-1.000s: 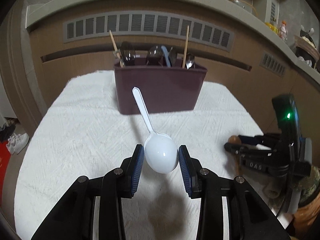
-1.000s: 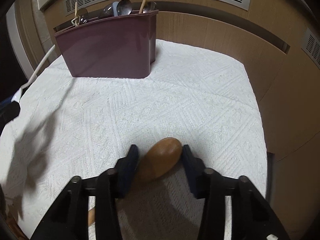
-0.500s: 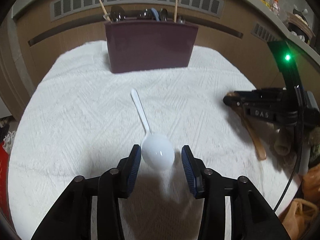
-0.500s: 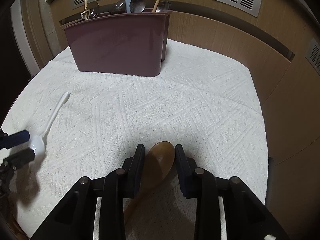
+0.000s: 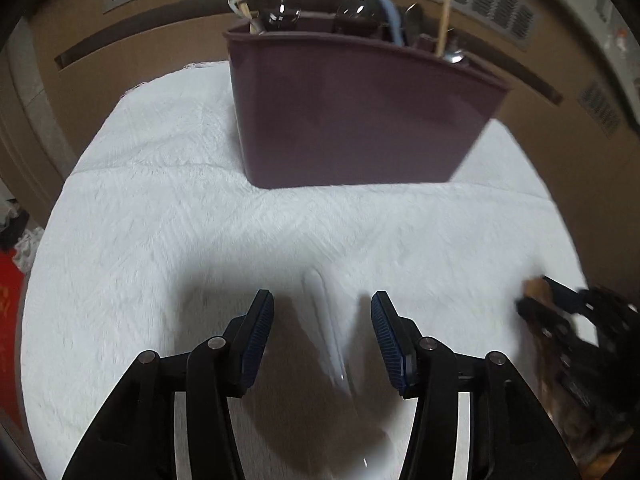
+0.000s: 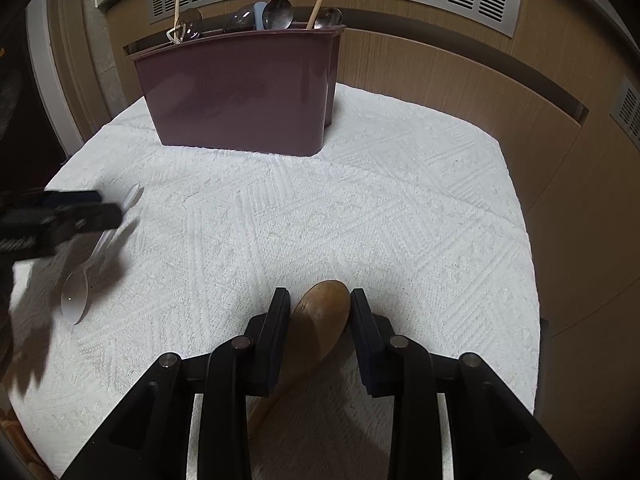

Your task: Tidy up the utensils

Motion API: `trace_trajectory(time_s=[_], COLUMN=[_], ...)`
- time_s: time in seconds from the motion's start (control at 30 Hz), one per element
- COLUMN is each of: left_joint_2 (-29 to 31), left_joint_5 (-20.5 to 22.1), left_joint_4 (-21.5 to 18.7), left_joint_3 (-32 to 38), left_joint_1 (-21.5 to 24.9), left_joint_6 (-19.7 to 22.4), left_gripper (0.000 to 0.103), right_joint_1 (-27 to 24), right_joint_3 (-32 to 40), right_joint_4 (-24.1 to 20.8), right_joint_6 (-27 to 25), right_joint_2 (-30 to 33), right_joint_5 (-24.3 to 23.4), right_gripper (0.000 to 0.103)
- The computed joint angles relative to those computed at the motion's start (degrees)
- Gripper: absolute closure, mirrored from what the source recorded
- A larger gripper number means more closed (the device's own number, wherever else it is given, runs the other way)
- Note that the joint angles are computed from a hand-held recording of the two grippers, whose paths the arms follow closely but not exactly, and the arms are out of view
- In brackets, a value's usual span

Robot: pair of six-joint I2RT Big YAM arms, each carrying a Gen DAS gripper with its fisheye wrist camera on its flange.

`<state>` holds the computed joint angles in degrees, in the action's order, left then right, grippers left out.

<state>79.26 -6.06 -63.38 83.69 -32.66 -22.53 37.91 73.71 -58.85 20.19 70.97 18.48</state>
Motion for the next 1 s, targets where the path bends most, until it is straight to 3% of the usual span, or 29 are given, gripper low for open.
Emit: trace_trajectory(time_s=[0.1,0.17,0.23,0.33,0.47,0.7,0.9,1.0], left_joint_2=[1.51,1.10,0.08,-3.02,-9.60,-18.44,-19.96,-19.68], left_joint_5=[-3.99,-4.63,-5.27,-3.36,-3.86,-6.60,-9.90,-9.60], left_joint_4=[1.11,2.53,3.44,5.27,8.50,10.60,10.77,10.51], left_joint_3=[0.75,-0.02,-1.13,-4.00,-8.32,-11.57,-11.68,-11.50], left_joint_1=[-0.96,-1.22,-1.64,-1.25,-2.24,-4.24,-6.27,-5.76], left_joint_6=[1.14,1.82,2.08,0.61,-0.20,0.82,1.38,1.17], left_gripper=[0.056,0.067,0.090,0.091,0.091,0.091,0.091,0.091], right_joint_1=[0.08,0.12,0.05,0.04,0.07,-0.21,0.43,1.29], right_joint_3=[0.11,0.08,0.09,0.13,0.17,-0.77,0.83,1.87], right_joint_4=[-0.15,-0.20,-0.26,-0.43,-0.66,-0.53,-0.83,-1.02], right_joint_6=[-0.01,0.03,0.14,0.23,0.50,2.63,2.97,2.12], right_joint_2=[-0.02,-0.14,-0.22,-0.29,-0.32,-1.31,0.46,1.66], right_joint_5=[0.03,-0.05,-0.27,-0.32,-0.44,-1.93,-1.47,-0.44], right_gripper=[0.074,0.074,0.074,0.074,0.074,0.070,0.069,0.069])
